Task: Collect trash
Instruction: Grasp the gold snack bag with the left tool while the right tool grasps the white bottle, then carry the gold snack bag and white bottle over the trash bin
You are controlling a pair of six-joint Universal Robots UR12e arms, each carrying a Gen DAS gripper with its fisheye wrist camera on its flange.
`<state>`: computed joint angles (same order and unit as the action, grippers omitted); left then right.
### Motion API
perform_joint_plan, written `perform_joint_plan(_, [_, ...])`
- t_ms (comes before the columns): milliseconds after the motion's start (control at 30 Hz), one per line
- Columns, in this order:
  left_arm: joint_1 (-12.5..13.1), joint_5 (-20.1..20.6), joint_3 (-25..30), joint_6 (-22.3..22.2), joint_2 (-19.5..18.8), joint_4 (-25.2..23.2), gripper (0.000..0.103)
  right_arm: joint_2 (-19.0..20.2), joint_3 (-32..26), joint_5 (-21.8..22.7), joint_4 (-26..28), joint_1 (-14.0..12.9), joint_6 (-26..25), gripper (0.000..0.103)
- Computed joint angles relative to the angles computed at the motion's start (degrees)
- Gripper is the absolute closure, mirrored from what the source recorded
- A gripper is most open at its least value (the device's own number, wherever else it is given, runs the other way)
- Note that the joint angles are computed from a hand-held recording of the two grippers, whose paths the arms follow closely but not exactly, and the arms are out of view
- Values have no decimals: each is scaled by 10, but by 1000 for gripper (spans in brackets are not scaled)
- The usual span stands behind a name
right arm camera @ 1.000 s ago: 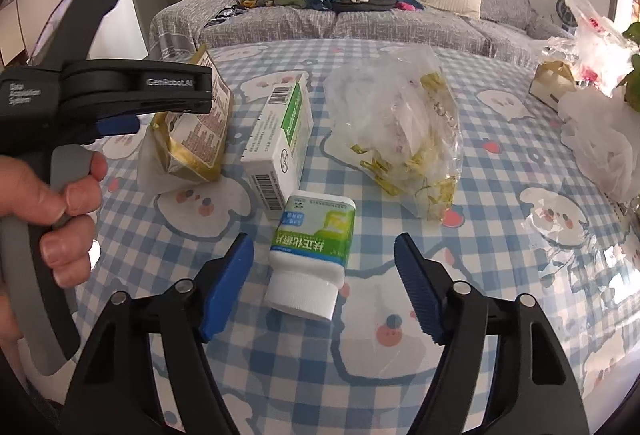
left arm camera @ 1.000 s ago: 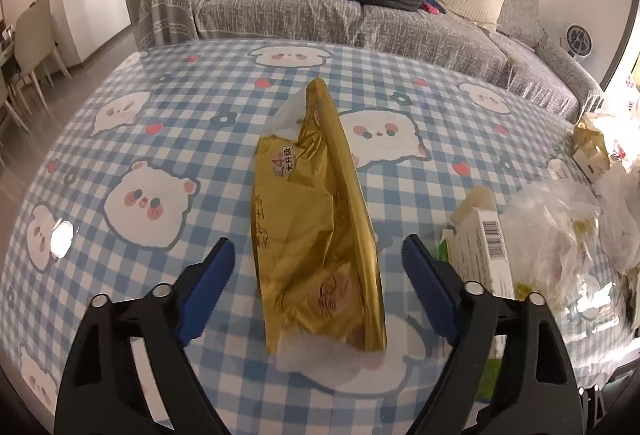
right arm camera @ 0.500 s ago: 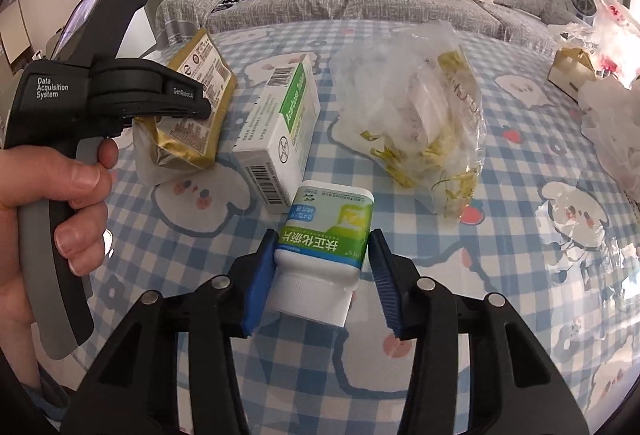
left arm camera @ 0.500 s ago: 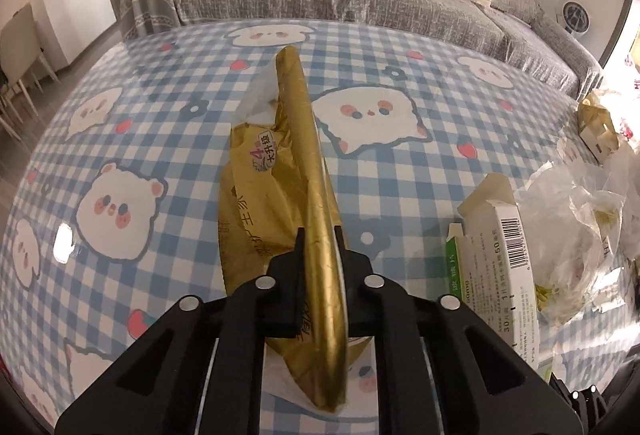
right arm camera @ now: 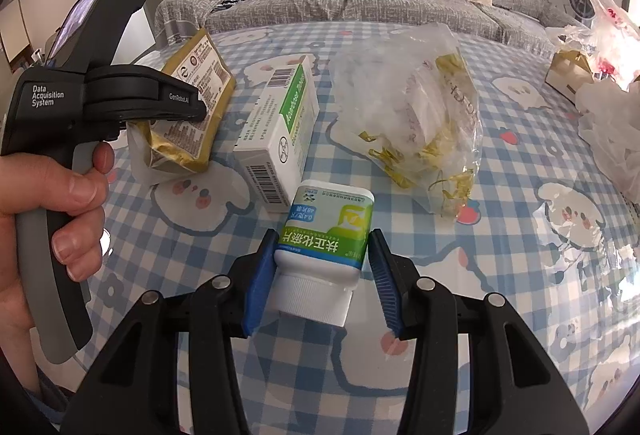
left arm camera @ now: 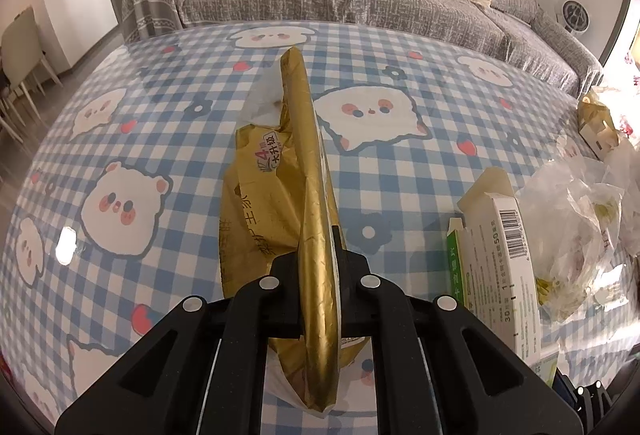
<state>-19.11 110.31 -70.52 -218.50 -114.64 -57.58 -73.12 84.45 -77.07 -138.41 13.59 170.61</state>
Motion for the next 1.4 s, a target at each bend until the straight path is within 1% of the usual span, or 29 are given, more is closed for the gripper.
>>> perform_joint_plan(333, [-8, 4, -16, -5, 19, 0, 96, -18, 16, -9, -13, 2, -2, 59])
perform_joint_plan(467, [-13, 8, -23, -7, 27, -1, 97, -27, 25, -19, -21, 6, -6, 59])
perform_joint_plan(933, [-27, 11, -68, -22, 67, 2, 97, -63, 59, -28, -29, 9, -7, 59])
perform_joint_plan(1167, [-40, 16, -91, -27, 90, 4, 97, -80, 74, -26, -35, 9, -4, 59])
perform_joint_plan(1400, [-58, 29, -103, -30, 104, 8, 97, -101, 93, -22, -42, 7, -1, 59])
